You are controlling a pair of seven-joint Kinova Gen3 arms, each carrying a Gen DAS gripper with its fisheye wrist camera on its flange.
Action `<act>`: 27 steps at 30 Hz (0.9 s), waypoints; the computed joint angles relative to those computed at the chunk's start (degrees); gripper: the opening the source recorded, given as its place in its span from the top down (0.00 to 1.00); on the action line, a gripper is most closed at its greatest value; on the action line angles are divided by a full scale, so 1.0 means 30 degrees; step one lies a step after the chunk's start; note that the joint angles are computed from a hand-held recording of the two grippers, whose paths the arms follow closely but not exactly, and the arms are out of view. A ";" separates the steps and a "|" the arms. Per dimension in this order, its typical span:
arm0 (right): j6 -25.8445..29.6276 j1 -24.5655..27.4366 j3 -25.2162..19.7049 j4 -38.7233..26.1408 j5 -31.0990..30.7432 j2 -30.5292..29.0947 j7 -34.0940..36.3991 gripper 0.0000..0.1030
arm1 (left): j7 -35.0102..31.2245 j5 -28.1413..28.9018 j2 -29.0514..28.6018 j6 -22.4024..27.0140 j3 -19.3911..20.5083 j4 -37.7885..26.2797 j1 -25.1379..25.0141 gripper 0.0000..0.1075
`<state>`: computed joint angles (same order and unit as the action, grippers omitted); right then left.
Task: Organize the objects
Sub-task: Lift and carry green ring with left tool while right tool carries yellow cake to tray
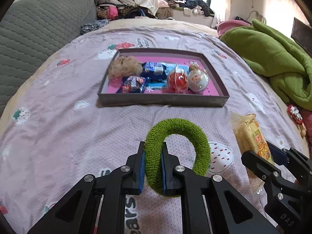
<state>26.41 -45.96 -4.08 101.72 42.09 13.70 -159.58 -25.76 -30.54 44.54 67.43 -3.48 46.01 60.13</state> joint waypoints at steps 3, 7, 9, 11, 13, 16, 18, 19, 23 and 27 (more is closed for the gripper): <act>0.0735 -0.0449 0.0023 -0.0325 0.0700 -0.0156 -0.0420 0.62 | 0.0065 -0.0255 -0.0356 0.0081 -0.0134 0.0200 0.0201 0.88; 0.1234 -0.0352 -0.0387 -0.0524 0.1131 -0.0615 -0.0726 0.62 | 0.0115 -0.0653 -0.0840 0.0163 -0.0156 0.0410 0.0283 0.88; 0.1509 -0.0217 -0.0625 -0.0694 0.1179 -0.0752 -0.0685 0.62 | 0.0169 -0.0886 -0.1076 0.0211 -0.0190 0.0510 0.0319 0.88; 0.1573 0.0146 -0.0899 -0.0971 0.0808 -0.0785 -0.0175 0.62 | 0.0107 -0.1074 -0.1339 0.0196 -0.0158 0.0651 0.0259 0.88; 0.1782 0.0375 -0.1042 -0.1370 0.0418 -0.0728 0.0296 0.62 | -0.0145 -0.1270 -0.1491 0.0334 -0.0112 0.0548 0.0150 0.88; 0.2044 0.0555 -0.0993 -0.2047 0.0159 -0.0581 0.0758 0.62 | -0.0415 -0.1543 -0.1686 0.0344 -0.0116 0.0488 -0.0008 0.88; 0.2121 0.0677 -0.0924 -0.2541 -0.0051 -0.0456 0.1127 0.62 | -0.0724 -0.1760 -0.1724 0.0423 -0.0166 0.0299 -0.0149 0.88; 0.2199 0.0718 -0.0884 -0.2828 -0.0139 -0.0363 0.1328 0.62 | -0.0823 -0.1775 -0.1779 0.0367 -0.0150 0.0301 -0.0255 0.88; 0.2652 0.0840 -0.0659 -0.4320 -0.0559 0.0199 0.2440 0.62 | -0.1550 -0.1819 -0.1727 0.0438 -0.0168 -0.0318 -0.0755 0.88; 0.3015 0.0832 -0.0301 -0.5997 -0.1043 0.0960 0.3486 0.62 | -0.2402 -0.1836 -0.1414 0.0542 -0.0332 -0.1377 -0.1134 0.88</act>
